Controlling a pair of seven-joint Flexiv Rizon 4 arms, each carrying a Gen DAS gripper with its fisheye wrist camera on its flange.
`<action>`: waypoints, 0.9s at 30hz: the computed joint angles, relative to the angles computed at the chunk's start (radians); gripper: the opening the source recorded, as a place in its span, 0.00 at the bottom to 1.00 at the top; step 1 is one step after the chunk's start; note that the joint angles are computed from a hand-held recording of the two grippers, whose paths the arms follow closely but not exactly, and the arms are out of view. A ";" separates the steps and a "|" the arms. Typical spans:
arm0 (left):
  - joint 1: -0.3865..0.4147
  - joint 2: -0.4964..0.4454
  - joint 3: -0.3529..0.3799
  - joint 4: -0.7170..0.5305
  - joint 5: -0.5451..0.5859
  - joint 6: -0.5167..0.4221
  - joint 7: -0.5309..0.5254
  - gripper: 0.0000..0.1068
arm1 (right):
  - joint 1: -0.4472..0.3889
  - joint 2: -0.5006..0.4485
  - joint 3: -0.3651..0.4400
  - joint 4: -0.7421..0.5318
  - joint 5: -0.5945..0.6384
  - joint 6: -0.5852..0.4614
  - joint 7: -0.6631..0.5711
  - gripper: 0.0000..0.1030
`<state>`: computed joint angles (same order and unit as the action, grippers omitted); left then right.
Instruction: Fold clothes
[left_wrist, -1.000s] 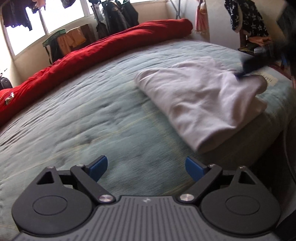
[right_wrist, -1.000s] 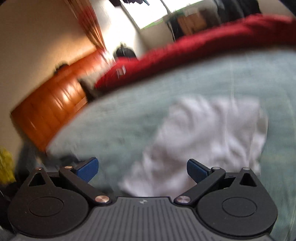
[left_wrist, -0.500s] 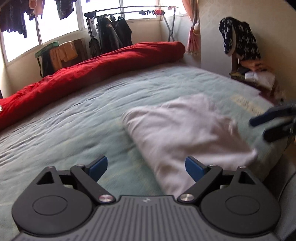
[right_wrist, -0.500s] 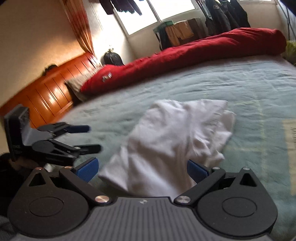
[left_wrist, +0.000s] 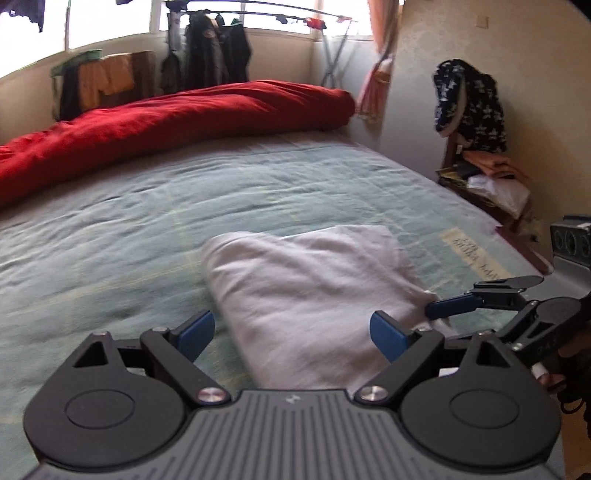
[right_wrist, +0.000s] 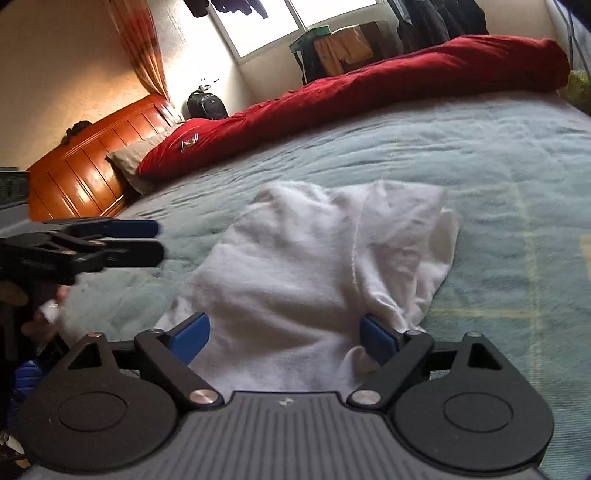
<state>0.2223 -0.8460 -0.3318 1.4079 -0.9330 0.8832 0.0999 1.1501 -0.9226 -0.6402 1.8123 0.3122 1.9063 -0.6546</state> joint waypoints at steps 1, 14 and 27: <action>-0.005 -0.015 -0.005 -0.024 0.007 -0.024 -0.009 0.85 | 0.010 0.000 -0.014 -0.001 0.005 0.000 0.001 0.93; -0.137 -0.373 0.063 -0.579 0.235 -0.161 -0.471 0.84 | -0.100 -0.062 -0.039 -0.086 -0.112 -0.108 0.034 1.00; 0.027 -0.116 -0.034 -0.171 0.112 -0.163 -0.334 0.85 | -0.036 -0.041 -0.043 -0.062 -0.112 0.063 0.095 1.00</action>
